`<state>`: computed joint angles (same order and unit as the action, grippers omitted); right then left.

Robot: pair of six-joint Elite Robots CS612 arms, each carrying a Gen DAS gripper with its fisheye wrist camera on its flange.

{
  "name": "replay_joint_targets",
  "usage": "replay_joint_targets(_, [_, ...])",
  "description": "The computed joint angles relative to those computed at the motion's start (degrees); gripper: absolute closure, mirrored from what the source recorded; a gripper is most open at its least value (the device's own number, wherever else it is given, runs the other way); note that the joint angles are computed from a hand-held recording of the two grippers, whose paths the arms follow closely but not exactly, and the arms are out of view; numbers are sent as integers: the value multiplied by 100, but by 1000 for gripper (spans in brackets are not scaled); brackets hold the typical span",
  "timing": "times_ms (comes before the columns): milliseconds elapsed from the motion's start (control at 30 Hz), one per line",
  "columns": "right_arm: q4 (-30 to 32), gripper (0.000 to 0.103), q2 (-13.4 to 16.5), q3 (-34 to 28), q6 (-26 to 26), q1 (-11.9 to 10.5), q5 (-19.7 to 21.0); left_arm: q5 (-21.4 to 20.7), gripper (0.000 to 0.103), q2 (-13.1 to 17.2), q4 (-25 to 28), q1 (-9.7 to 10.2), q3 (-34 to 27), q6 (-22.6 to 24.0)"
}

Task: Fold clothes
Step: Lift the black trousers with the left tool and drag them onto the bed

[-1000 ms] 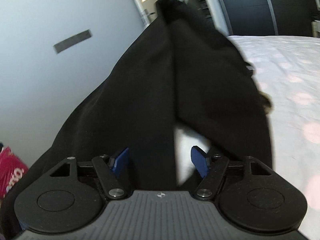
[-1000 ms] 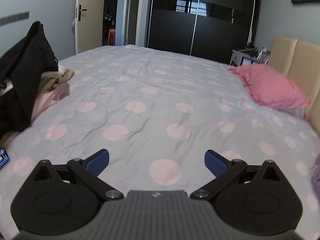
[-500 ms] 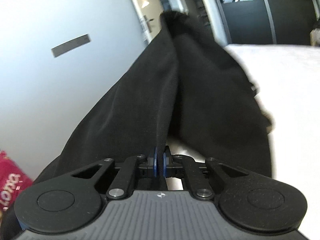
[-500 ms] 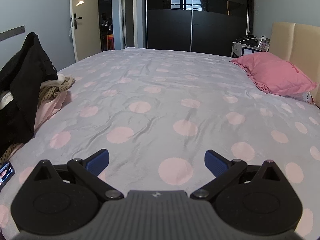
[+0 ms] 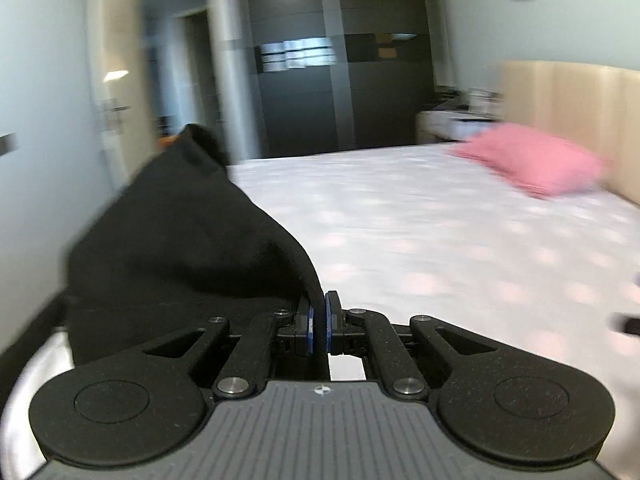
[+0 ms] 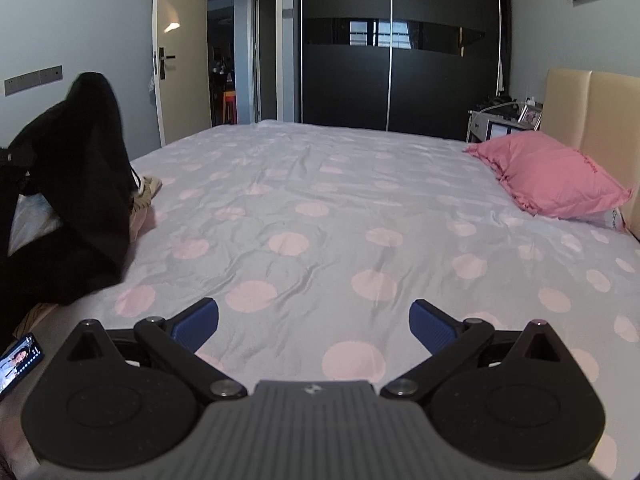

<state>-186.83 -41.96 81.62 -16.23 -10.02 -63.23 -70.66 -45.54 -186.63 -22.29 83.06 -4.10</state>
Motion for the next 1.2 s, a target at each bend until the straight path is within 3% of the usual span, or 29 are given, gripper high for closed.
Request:
replay_joint_targets(133, [70, 0, -78, 45, 12, -32, -68, -1248, 100, -19, -125, -156, 202, 320])
replay_joint_targets(233, [114, 1, -143, 92, 15, -62, -254, -1942, 99, 36, 90, -286, 237, 482])
replay_joint_targets(367, [64, 1, -205, 181, 31, -111, -541, -2578, 98, 129, 1047, -298, 176, 587])
replay_joint_targets(433, [123, 1, -234, 231, 57, -150, -534, -2745, 90, 113, 1025, -300, 307, 569])
replay_joint_targets(500, [263, 1, -265, 278, 70, -185, -456, -2650, 84, 46, 964, -314, 457, 594])
replay_joint_targets(600, [552, 1, -305, 331, 29, -208, -261, -2439, 83, -37, 1138, -301, 426, 496])
replay_joint_targets(733, [907, 1, -365, 402, -205, -194, 162, -1914, 73, -86, 1323, -233, 346, 359])
replay_joint_targets(933, [1412, 2, -474, 503, -947, -67, 792, -1288, 73, -104, 1879, -29, 87, -108])
replay_joint_targets(1033, [1808, 2, -509, 443, -1416, 40, 928, -1194, 73, 32, 2252, 128, -246, -306])
replay_joint_targets(1200, [2232, 2, -407, 129, -1924, 260, 1033, -1520, 73, 383, 2591, 414, -863, -796])
